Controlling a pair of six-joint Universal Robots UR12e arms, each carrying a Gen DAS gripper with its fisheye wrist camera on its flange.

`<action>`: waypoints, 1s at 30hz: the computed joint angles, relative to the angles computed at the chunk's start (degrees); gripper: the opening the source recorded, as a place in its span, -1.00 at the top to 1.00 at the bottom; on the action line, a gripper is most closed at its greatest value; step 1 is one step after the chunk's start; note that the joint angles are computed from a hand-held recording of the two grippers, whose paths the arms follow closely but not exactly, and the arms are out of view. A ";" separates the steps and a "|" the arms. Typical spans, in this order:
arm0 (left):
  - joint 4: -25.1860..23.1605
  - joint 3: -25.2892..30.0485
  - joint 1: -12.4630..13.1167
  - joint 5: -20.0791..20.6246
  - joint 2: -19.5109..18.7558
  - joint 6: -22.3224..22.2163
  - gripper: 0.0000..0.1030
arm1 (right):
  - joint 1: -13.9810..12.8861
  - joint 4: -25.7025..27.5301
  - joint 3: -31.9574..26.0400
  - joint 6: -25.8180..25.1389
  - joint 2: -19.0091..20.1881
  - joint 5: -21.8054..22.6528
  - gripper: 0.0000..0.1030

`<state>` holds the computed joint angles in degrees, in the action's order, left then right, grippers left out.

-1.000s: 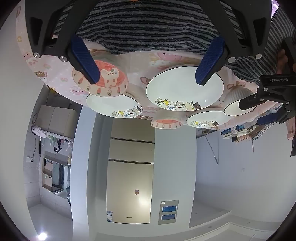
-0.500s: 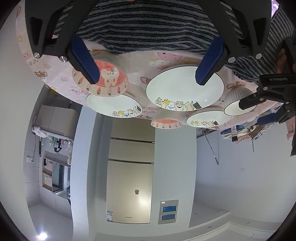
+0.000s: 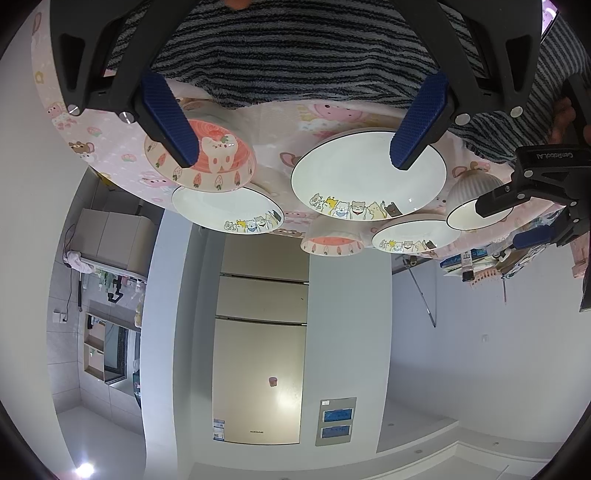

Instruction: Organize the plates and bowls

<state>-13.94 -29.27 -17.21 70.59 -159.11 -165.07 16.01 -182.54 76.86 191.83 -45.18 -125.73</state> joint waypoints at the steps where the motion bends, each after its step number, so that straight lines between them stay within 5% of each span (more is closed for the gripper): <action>1: -0.36 0.03 0.00 -0.18 0.05 0.15 -1.00 | -0.02 0.07 0.06 0.06 -0.07 0.05 -1.00; 30: -1.62 0.52 -0.15 -0.84 -0.12 1.44 -1.00 | -0.01 -0.68 -0.22 -0.29 0.37 0.38 -1.00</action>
<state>-15.56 -28.75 -17.37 69.75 -159.23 -163.63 16.00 -183.22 76.64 191.55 -44.81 -125.36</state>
